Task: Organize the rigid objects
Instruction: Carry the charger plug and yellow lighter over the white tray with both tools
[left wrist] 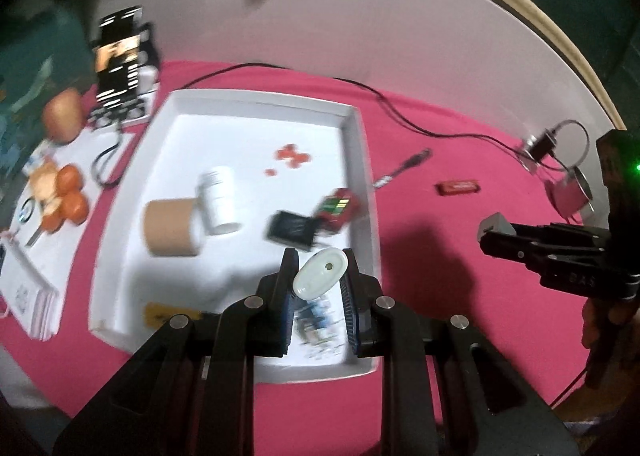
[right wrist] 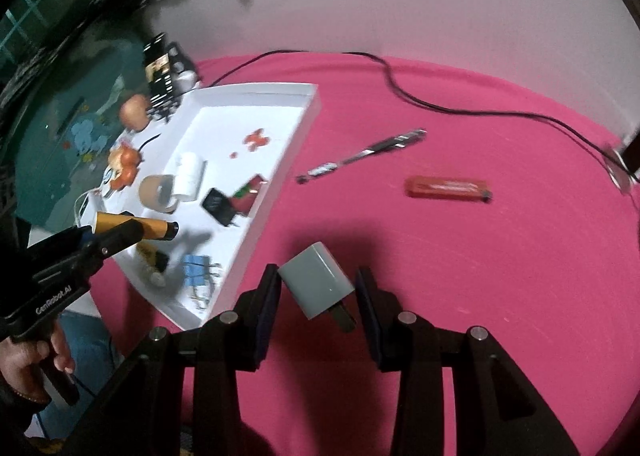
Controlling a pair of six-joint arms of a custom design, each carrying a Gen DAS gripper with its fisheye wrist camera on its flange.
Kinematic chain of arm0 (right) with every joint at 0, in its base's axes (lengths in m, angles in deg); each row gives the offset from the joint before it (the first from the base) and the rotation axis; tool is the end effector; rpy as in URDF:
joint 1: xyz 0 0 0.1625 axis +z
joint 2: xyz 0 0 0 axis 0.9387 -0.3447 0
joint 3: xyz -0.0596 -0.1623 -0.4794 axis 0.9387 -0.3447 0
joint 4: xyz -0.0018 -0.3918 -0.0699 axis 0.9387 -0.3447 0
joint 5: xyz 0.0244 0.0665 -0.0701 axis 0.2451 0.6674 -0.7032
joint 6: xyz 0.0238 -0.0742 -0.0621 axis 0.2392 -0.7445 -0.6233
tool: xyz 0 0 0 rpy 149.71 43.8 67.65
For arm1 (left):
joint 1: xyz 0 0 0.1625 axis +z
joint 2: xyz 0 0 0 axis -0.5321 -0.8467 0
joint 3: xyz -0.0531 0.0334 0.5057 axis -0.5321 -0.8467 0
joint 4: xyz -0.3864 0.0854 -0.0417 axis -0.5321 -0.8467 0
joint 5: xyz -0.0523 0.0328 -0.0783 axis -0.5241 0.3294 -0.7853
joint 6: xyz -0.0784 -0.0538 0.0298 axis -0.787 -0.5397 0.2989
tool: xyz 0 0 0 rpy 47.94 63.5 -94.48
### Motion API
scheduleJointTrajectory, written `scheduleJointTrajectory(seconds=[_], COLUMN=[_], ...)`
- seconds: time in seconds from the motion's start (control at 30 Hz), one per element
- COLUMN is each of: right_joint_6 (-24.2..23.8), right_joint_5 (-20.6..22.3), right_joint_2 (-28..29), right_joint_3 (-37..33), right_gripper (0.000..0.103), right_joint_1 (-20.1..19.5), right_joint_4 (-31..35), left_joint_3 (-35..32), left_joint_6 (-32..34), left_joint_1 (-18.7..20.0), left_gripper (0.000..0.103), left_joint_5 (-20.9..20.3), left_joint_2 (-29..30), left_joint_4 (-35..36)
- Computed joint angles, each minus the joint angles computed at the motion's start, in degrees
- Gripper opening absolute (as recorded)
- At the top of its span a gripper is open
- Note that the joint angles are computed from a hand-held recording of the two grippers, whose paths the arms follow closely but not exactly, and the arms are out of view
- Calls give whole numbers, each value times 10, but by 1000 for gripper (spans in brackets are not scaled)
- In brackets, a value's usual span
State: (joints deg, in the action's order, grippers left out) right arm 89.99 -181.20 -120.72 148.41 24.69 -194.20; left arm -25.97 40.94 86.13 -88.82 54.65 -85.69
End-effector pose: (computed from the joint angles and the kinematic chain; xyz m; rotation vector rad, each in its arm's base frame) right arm 0.1423 -0.7385 0.3007 -0.1296 -2.5580 0.7496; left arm -0.3592 -0.8056 0.1118 0.9142 2.4795 -0.3016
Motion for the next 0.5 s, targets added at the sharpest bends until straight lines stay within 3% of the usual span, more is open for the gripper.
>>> scheduleJointTrajectory(seconds=[0.5], right_joint_6=[-78], right_joint_5=[8], right_joint_2=[95], right_joint_3=[-144], right_gripper=[38], right_joint_1=[37], right_joint_4=[101], left_joint_3=[16], left_joint_6=[-36], left_joint_1=[28], left_gripper=[20], left_joint_5=[43], left_joint_2=[-41], left_joint_4=[5])
